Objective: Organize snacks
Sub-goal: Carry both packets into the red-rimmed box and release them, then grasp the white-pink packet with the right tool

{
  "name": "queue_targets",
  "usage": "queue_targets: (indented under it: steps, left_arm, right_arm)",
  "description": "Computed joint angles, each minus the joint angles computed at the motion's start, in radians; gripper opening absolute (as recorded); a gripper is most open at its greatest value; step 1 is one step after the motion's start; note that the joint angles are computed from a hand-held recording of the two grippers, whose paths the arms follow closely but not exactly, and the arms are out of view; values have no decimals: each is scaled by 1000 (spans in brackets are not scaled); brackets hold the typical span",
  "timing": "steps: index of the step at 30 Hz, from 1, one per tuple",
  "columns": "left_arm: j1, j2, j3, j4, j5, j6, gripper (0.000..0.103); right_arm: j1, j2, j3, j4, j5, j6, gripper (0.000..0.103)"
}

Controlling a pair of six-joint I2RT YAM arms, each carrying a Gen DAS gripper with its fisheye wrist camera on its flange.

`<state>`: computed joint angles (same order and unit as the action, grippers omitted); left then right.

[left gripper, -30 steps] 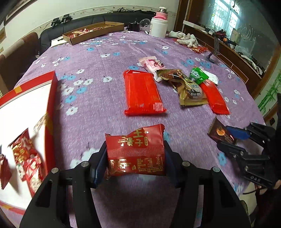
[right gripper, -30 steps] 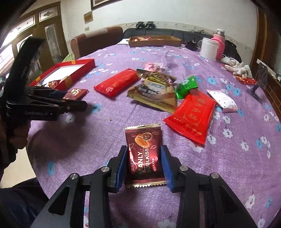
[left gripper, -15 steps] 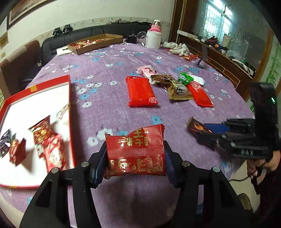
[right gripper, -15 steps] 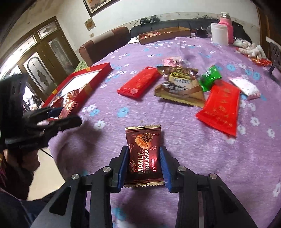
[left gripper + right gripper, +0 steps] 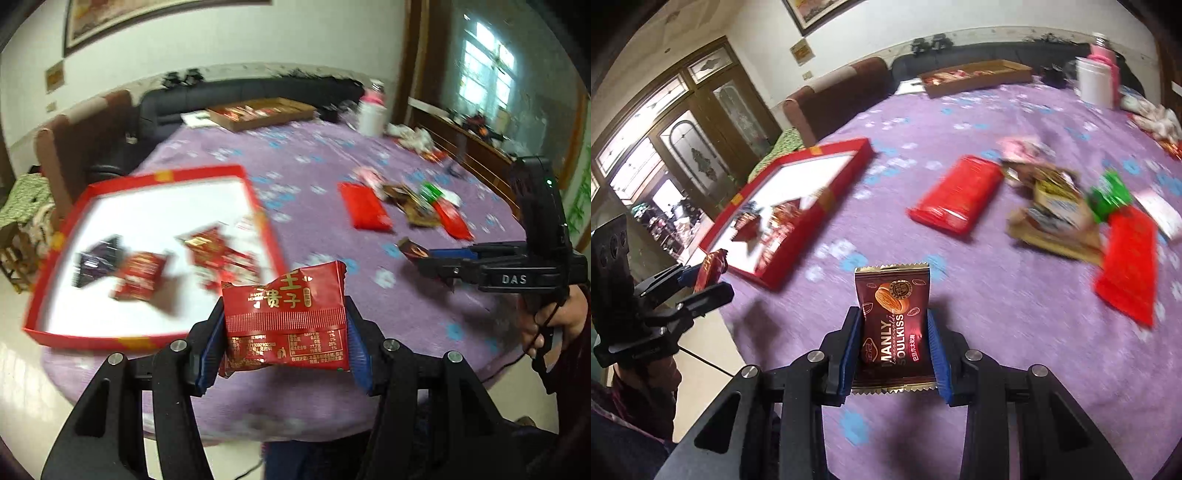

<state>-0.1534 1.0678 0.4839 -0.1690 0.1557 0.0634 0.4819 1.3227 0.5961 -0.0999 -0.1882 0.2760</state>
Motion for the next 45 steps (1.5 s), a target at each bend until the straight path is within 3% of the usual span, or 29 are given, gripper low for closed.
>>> queue_targets:
  steps: [5, 12, 14, 16, 19, 23, 29, 34, 39, 45]
  left_arm:
    - [156, 43, 44, 28, 26, 77, 56]
    - [295, 249, 219, 72, 24, 125, 58]
    - [321, 299, 276, 51, 31, 84, 65]
    - [370, 334, 329, 12, 106, 51, 76]
    - [418, 334, 329, 0, 186, 18, 79]
    - [380, 325, 289, 34, 158, 7, 79]
    - [184, 271, 247, 16, 96, 12, 79]
    - [-24, 312, 278, -25, 43, -19, 78]
    - [-180, 369, 321, -37, -19, -85, 78]
    - [-281, 422, 371, -74, -70, -104, 78]
  right_arm:
    - [70, 136, 163, 16, 11, 16, 35]
    - [160, 397, 486, 69, 9, 73, 36]
    - [173, 459, 547, 138, -6, 142, 45]
    - [169, 495, 595, 140, -43, 172, 57]
    - [155, 449, 505, 231, -41, 181, 67]
    - [91, 349, 341, 263, -36, 155, 67]
    - [-49, 127, 89, 159, -3, 44, 67]
    - [-372, -83, -57, 35, -63, -73, 68]
    - [-620, -61, -10, -84, -96, -195, 68]
    - [-689, 172, 173, -40, 43, -333, 68]
